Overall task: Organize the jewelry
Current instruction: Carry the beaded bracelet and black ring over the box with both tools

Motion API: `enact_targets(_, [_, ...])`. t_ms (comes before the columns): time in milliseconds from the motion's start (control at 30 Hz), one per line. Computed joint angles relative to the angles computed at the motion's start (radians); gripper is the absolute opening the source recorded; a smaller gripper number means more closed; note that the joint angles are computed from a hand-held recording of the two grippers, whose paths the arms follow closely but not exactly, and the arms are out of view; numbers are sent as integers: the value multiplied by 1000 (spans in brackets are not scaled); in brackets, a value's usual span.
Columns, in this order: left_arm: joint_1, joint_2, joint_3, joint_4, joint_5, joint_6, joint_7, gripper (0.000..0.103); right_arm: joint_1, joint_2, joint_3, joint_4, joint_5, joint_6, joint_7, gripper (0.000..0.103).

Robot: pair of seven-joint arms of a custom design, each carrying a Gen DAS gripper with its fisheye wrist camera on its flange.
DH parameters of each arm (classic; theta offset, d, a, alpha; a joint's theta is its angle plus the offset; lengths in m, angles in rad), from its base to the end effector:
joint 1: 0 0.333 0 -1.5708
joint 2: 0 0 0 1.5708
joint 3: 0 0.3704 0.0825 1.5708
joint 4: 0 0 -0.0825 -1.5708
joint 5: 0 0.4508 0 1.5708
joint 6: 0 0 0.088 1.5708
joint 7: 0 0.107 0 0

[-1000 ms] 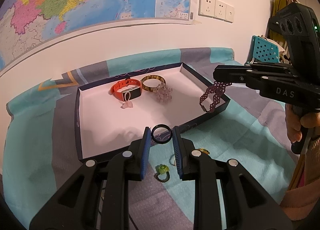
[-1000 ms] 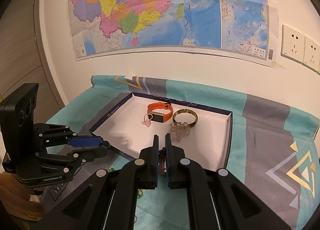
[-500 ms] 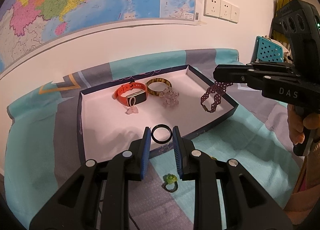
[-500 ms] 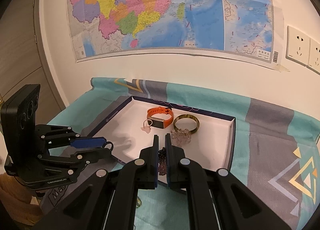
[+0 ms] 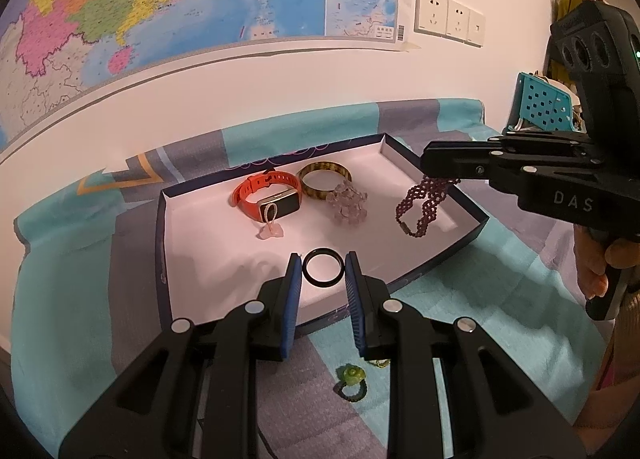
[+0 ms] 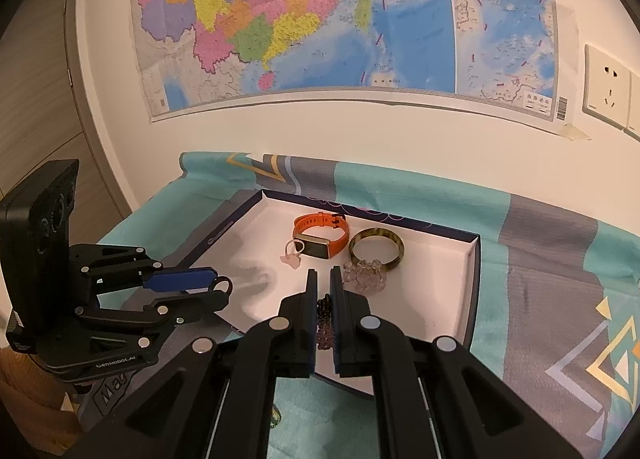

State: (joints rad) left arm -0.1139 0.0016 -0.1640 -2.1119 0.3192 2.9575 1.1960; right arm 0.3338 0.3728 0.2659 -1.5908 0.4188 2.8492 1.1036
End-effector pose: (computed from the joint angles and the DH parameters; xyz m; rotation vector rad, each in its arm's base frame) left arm 0.6178 -0.1980 0.5329 -1.5688 1.9012 -0.8734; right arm 0.6868 0.4006 0.5541 -1.9922 0.9790 -0.3513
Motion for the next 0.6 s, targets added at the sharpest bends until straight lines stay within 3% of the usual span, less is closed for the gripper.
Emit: enact_targets(600, [-5,30,9,31,-22,-11,16,22,8,50,-4,60,-18,-31,21,5])
